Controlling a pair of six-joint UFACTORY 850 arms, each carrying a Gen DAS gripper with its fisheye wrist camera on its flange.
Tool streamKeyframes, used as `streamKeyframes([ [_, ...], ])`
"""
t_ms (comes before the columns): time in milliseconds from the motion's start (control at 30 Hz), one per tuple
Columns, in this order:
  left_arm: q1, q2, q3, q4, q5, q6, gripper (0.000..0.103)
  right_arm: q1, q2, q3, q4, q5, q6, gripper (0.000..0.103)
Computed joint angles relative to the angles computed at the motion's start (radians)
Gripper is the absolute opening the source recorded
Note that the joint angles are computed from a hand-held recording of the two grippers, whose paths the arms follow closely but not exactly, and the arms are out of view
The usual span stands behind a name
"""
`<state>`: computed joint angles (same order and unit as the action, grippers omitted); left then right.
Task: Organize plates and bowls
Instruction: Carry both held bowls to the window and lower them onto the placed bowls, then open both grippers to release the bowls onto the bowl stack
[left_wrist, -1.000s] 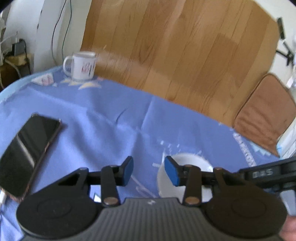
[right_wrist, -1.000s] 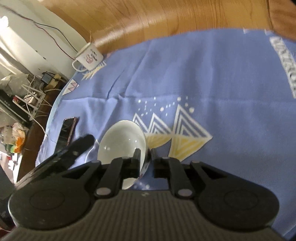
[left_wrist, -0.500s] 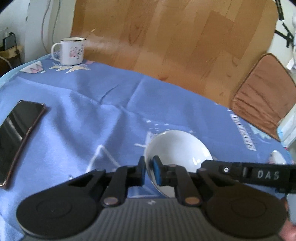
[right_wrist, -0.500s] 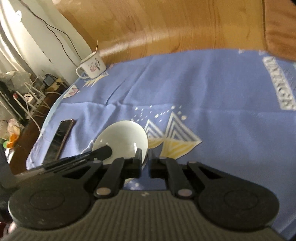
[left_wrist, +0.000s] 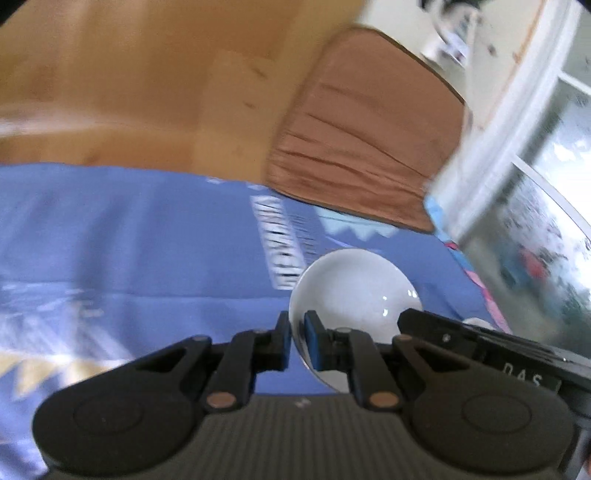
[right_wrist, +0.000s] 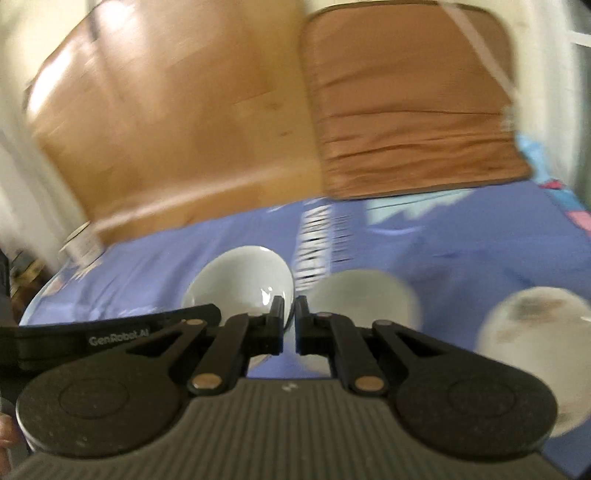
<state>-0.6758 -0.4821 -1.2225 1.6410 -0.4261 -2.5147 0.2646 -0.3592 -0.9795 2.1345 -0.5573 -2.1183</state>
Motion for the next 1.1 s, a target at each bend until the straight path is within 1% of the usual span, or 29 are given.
streamKeyframes([
  [33,0.001,-0.022,-0.031,-0.017,0.010,0.029,0.010,-0.012,-0.003,0.000,0.017,0.006,-0.012,0.008],
  [133,-0.002,-0.089,-0.125,-0.133,0.025,0.166,0.010,-0.036,-0.016,-0.002,0.040,0.017,-0.022,0.008],
  [233,-0.005,-0.129,-0.182,-0.224,0.018,0.281,0.010,-0.048,-0.030,-0.004,0.066,0.017,-0.046,0.008],
  [267,-0.007,-0.137,-0.195,-0.251,0.014,0.314,0.011,-0.049,-0.033,-0.002,0.086,0.017,-0.070,0.011],
  [333,-0.013,-0.133,-0.191,-0.230,-0.002,0.302,0.011,-0.042,-0.031,0.014,0.163,0.010,-0.154,0.014],
  [433,-0.024,-0.128,-0.195,-0.245,-0.054,0.334,0.020,-0.027,-0.023,0.037,0.310,-0.003,-0.315,0.015],
  [533,-0.027,-0.101,-0.166,-0.196,-0.062,0.279,0.020,-0.032,-0.017,0.046,0.328,-0.026,-0.322,0.015],
  [633,-0.036,-0.067,-0.125,-0.139,-0.087,0.218,0.020,-0.038,-0.003,0.066,0.353,-0.056,-0.331,0.015],
  [800,-0.064,-0.019,-0.051,-0.091,-0.142,0.165,0.021,-0.041,0.033,0.132,0.372,-0.112,-0.302,0.015],
  [867,-0.084,-0.005,-0.018,-0.097,-0.187,0.171,0.021,-0.035,0.046,0.166,0.410,-0.138,-0.319,0.016],
  [967,-0.110,0.008,0.016,-0.162,-0.260,0.231,0.021,-0.010,0.070,0.233,0.531,-0.188,-0.416,0.017],
  [1000,-0.116,0.014,0.030,-0.173,-0.274,0.235,0.021,0.006,0.078,0.259,0.596,-0.209,-0.475,0.023],
  [1033,-0.122,0.023,0.050,-0.179,-0.287,0.230,0.022,0.022,0.083,0.281,0.656,-0.230,-0.531,0.026],
  [1100,-0.132,0.039,0.088,-0.180,-0.310,0.204,0.026,0.058,0.088,0.323,0.779,-0.282,-0.646,0.027],
])
